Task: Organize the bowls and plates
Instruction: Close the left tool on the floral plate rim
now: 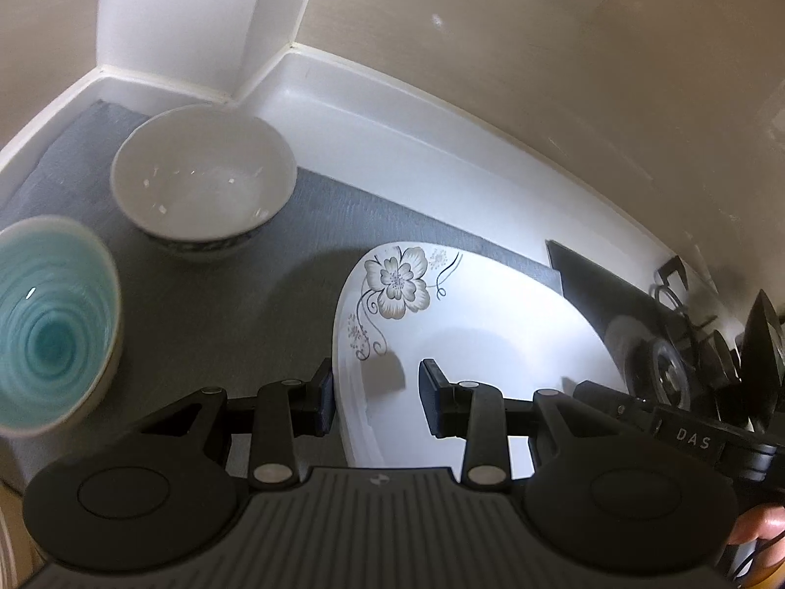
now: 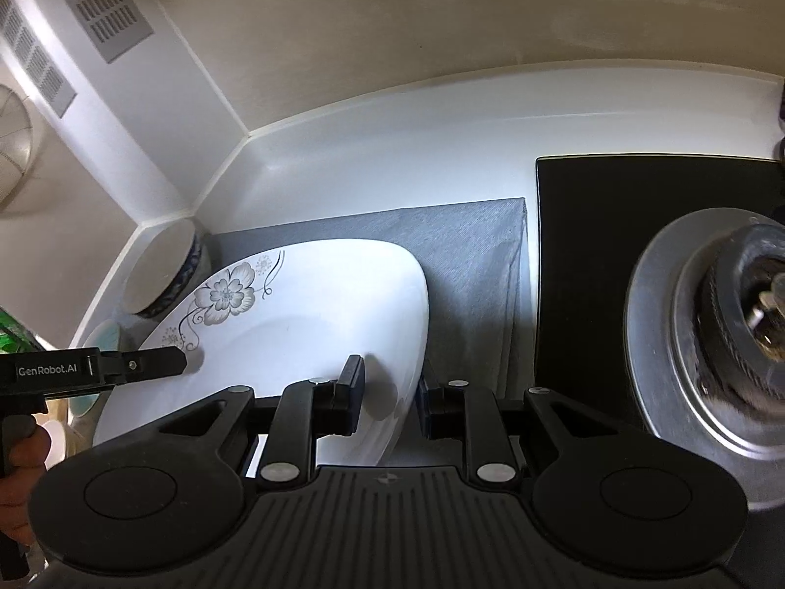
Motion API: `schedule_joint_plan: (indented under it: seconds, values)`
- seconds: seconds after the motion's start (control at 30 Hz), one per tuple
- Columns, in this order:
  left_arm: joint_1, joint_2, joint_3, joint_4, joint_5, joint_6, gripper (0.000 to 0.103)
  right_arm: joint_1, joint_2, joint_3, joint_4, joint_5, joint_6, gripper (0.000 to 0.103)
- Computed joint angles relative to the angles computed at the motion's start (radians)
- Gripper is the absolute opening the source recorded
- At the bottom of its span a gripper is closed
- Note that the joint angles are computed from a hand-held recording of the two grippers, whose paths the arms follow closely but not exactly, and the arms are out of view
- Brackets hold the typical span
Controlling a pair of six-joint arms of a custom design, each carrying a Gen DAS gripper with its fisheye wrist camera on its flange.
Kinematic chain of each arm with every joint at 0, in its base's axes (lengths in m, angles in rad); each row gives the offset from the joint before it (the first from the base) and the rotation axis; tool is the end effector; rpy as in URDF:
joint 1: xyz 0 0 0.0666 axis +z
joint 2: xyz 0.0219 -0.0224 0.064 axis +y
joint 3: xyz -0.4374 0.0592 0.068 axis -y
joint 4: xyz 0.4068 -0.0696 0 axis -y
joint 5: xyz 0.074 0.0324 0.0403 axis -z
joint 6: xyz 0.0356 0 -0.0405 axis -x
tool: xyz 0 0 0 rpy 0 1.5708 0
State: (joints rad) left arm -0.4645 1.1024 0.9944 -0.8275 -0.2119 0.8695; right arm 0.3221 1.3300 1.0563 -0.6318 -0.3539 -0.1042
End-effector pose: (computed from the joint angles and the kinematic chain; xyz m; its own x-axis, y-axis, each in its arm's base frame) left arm 0.3196 -0.1522 0.4200 -0.7137 -0.4778 -0.5122 -0.3392 0.8755 -0.3442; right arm 0.4149 0.1511 0.3770 -0.7942 -0.1622 -0.5856 -0.4195 0.8435 0.3354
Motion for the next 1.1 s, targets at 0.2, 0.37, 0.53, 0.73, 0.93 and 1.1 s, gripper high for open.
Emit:
schedule_joint_plan:
  seconds: [0.2, 0.37, 0.53, 0.73, 0.93, 1.1]
  values:
    - [-0.053, -0.055, -0.026, -0.044, -0.013, 0.023, 0.038, 0.017, -0.081, -0.049, -0.004, 0.022, -0.016, 0.024]
    - [-0.111, -0.100, -0.057, -0.076, -0.023, 0.061, 0.038, 0.031, -0.153, -0.099, -0.014, 0.045, -0.035, 0.024]
    - [-0.174, -0.140, -0.081, -0.112, -0.036, 0.110, 0.038, 0.042, -0.220, -0.148, -0.033, 0.060, -0.049, 0.024]
    - [-0.236, -0.176, -0.101, -0.140, -0.046, 0.147, 0.038, 0.035, -0.279, -0.191, -0.048, 0.061, -0.069, 0.024]
    - [-0.280, -0.189, -0.117, -0.165, -0.063, 0.174, 0.038, 0.049, -0.319, -0.234, -0.048, 0.090, -0.081, 0.024]
    - [-0.308, -0.190, -0.123, -0.178, -0.094, 0.172, 0.038, 0.069, -0.334, -0.264, -0.032, 0.128, -0.085, 0.024]
